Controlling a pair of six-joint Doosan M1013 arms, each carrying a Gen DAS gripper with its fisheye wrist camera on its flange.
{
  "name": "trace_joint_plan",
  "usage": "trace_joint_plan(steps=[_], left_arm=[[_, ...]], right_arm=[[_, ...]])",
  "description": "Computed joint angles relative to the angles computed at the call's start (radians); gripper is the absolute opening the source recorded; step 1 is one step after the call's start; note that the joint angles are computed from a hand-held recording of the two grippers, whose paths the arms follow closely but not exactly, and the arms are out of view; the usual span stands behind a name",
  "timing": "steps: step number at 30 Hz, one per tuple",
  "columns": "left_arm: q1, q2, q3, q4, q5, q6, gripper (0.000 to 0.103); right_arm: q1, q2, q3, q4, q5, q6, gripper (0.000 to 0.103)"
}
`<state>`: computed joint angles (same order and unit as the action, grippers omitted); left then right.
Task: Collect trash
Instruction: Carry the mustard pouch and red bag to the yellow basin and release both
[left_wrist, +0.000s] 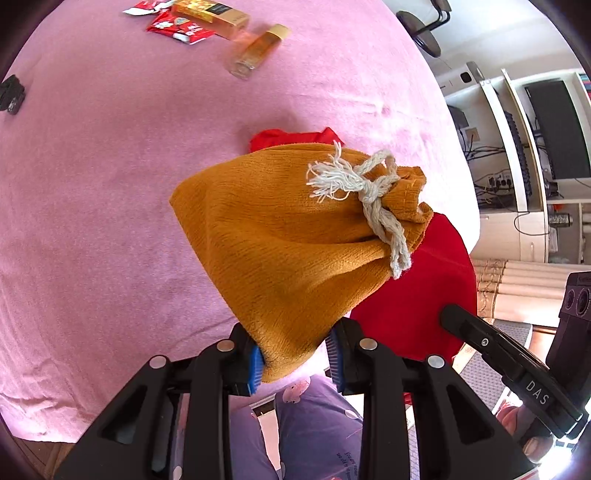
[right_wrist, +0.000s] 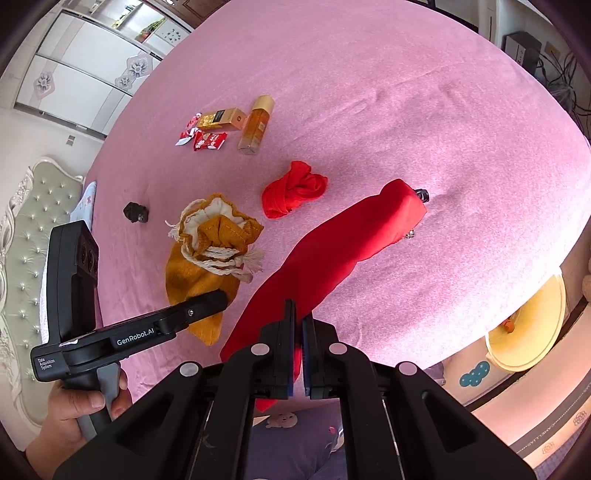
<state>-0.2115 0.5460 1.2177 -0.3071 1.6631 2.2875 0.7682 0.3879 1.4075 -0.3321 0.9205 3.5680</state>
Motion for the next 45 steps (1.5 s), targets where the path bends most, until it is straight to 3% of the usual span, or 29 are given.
trace_joint_plan(steps=[7,14,26,32,40,43,44,45], left_arm=[[-0.066,-0.094,0.139,0.015,-0.036,0.041,0.028],[-0.145,-0.194,0.286,0.041,-0.069,0.084,0.028],[-0.324,-0.336,0.51,0.093,-0.126,0.107,0.028],[-0.419,-0.374,0.592,0.126,-0.168,0.094,0.028],[-0.526,-0.377,0.666,0.152,-0.205,0.04,0.029],[-0.55,-0.374,0.68,0.14,-0.206,0.037,0.035],[-0.555,-0.373,0.681,0.138,-0.204,0.032,0.045],[-0.56,-0.371,0.684,0.134,-0.201,0.026,0.061]], right_arm=[[0.05,-0.092,0.124,-0.072,0.011,0.167,0.004],[0.13,-0.187,0.25,-0.146,0.066,0.402,0.004],[0.288,-0.308,0.439,-0.145,0.14,0.774,0.004],[0.348,-0.336,0.509,-0.12,0.107,0.887,0.004],[0.386,-0.355,0.593,-0.11,0.012,0.982,0.004],[0.389,-0.362,0.61,-0.097,-0.001,0.985,0.008],[0.39,-0.365,0.615,-0.087,-0.003,0.985,0.013],[0.394,-0.369,0.622,-0.088,-0.012,0.997,0.019]])
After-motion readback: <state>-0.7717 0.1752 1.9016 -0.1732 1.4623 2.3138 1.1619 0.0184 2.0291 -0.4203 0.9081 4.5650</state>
